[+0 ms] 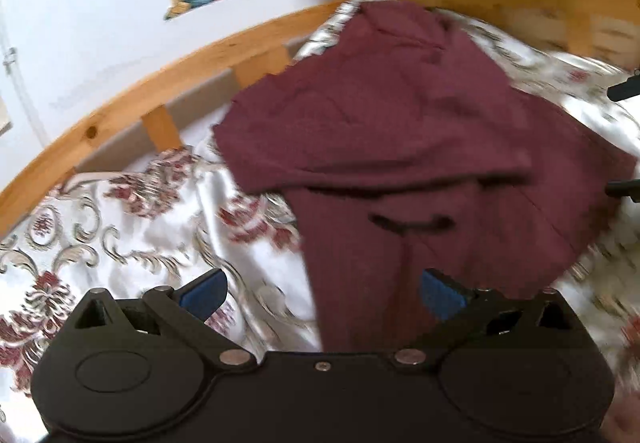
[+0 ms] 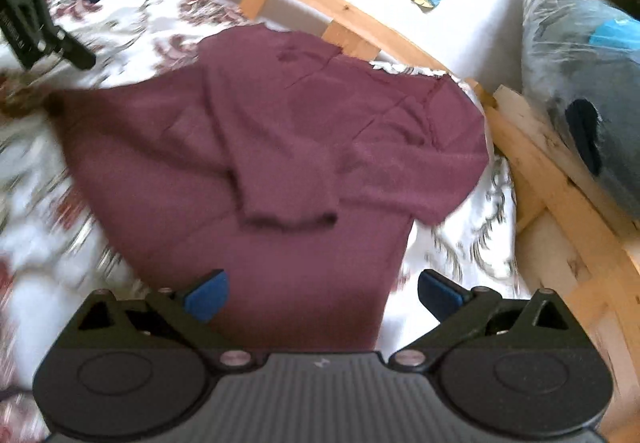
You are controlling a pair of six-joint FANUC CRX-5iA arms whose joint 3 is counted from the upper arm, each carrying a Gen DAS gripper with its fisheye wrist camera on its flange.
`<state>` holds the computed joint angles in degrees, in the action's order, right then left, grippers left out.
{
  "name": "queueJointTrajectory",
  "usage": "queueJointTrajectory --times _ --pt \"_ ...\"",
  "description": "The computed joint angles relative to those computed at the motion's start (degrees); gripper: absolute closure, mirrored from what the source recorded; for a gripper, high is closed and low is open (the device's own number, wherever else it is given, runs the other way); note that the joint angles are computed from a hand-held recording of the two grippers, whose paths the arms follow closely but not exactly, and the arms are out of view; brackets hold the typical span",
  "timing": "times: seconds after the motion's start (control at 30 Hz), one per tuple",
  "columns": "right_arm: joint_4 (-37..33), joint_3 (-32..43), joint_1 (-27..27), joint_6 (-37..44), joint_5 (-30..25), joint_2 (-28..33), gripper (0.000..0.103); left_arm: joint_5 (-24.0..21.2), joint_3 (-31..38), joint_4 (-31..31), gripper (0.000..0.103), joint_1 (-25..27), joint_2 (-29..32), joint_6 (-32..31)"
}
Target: Fold small clothes
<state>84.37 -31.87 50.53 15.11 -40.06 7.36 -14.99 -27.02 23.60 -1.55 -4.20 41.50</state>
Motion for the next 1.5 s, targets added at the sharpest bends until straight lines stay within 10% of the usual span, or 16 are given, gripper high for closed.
queueJointTrajectory --times 0.53,0.83,1.03,1.13,1.37,1.5 --pt "-3.2 0.1 2.3 1.4 -4.4 1.8 0.007 -4.4 -0.6 -8.5 0.001 -0.6 1.2 2.3" --pt "-0.1 -0.3 1.1 -1.6 -1.7 1.3 0.013 -5.3 3.6 -22.4 0.0 -2.4 2.2 13.2" --pt "-2.8 0.6 1.4 -1.9 -2.9 1.8 0.019 -9.0 10.4 -43.8 0.0 -6.0 3.9 32.6" --pt "-4.4 0.9 1.7 -0.8 -2.6 1.9 0.031 -9.5 11.2 -48.3 0.0 -6.8 4.1 35.3" --pt "-7.2 2.0 2.3 1.4 -2.9 2.4 0.096 -9.7 11.6 -53.2 0.003 -8.5 3.9 39.7" --pt "-6.2 0.9 2.2 -2.2 -3.7 0.9 0.099 -9.2 11.1 -51.7 0.006 -8.2 3.7 37.7"
